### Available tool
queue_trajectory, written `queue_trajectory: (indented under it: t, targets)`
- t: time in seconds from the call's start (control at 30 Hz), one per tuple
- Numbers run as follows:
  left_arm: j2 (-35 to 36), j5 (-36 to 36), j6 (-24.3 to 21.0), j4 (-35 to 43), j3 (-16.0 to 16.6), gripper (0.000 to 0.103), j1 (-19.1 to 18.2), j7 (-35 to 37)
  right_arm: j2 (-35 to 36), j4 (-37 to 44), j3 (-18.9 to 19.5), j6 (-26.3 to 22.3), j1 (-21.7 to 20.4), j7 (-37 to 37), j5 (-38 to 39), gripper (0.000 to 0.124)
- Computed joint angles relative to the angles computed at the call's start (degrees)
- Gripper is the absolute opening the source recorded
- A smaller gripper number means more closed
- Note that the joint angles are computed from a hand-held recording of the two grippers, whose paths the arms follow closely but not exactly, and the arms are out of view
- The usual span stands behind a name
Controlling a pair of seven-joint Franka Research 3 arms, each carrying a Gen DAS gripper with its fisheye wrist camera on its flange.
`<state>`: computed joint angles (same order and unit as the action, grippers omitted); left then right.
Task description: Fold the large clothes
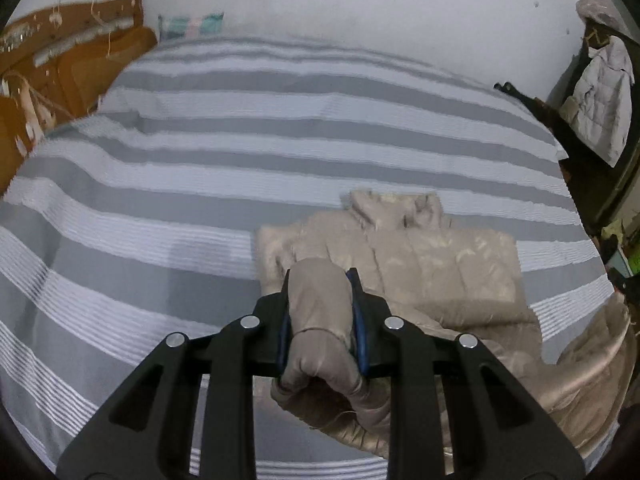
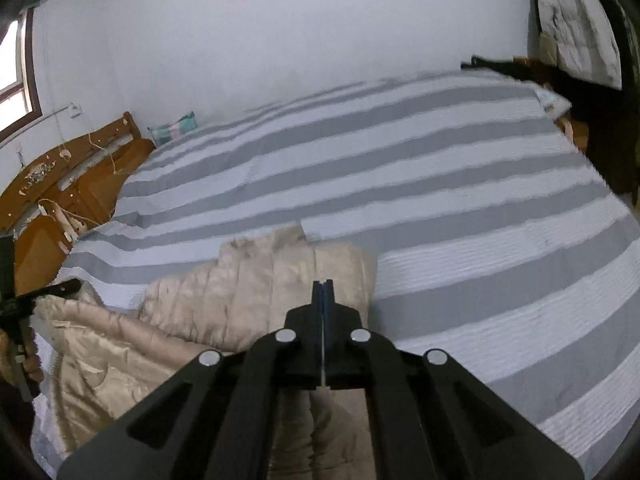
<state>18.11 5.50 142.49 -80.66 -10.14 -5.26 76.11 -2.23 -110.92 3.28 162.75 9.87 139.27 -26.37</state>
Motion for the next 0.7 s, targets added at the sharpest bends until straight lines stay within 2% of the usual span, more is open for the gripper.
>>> queue_trajectory:
  t: [0.07, 0.2, 0.27, 0.4, 0.57, 0.6, 0.67, 0.7]
  targets:
    - [-2.3, 0.1, 1.1, -4.1, 0.2, 0.024, 0.3, -0.5, -3.5, -4.4, 0.7, 0.2, -0.3, 3.2, -2.2, 0.000]
    - [-10.8, -0.6, 5.1, -16.6, 0.3, 0.025, 1.1, 0.0, -10.8, -13.8, 3.8, 0.3, -1.7, 4.9, -0.2, 0.000]
    - [-14.2, 0.3, 5.7, -21.3, 0.5, 0.025, 0.8, -0.4, -13.6, -17.9, 4.8, -1.2, -1.3, 2.8, 2.6, 0.000]
    - [-21.6, -3.7, 6.3, -30.5, 1.2, 0.025, 0.4, 2.3, -17.1, -24.1, 7.4, -3.3, -0.8, 0.9, 8.5, 0.000]
    - [-28.3, -0.9, 6.0, -38.6, 1.5, 0.025, -0.6, 0.6, -24.1, -33.1, 13.2, -2.1, -2.7, 7.6, 11.6, 0.008]
    - [-29.9, -0.9, 6.1, -40.7, 1.7, 0.026, -0.8, 0.4, -25.5, -35.1, 14.2, -1.5, -2.8, 9.1, 12.6, 0.038]
    - [-32.0, -1.5, 6.2, -43.6, 2.5, 0.026, -1.3, 0.8, -28.7, -38.3, 17.7, -2.7, -4.0, 12.9, 13.1, 0.081]
    - [-32.9, -1.5, 5.9, -44.9, 2.8, 0.027, -1.5, 0.8, -30.1, -39.8, 18.7, -2.6, -4.0, 13.9, 13.2, 0.082]
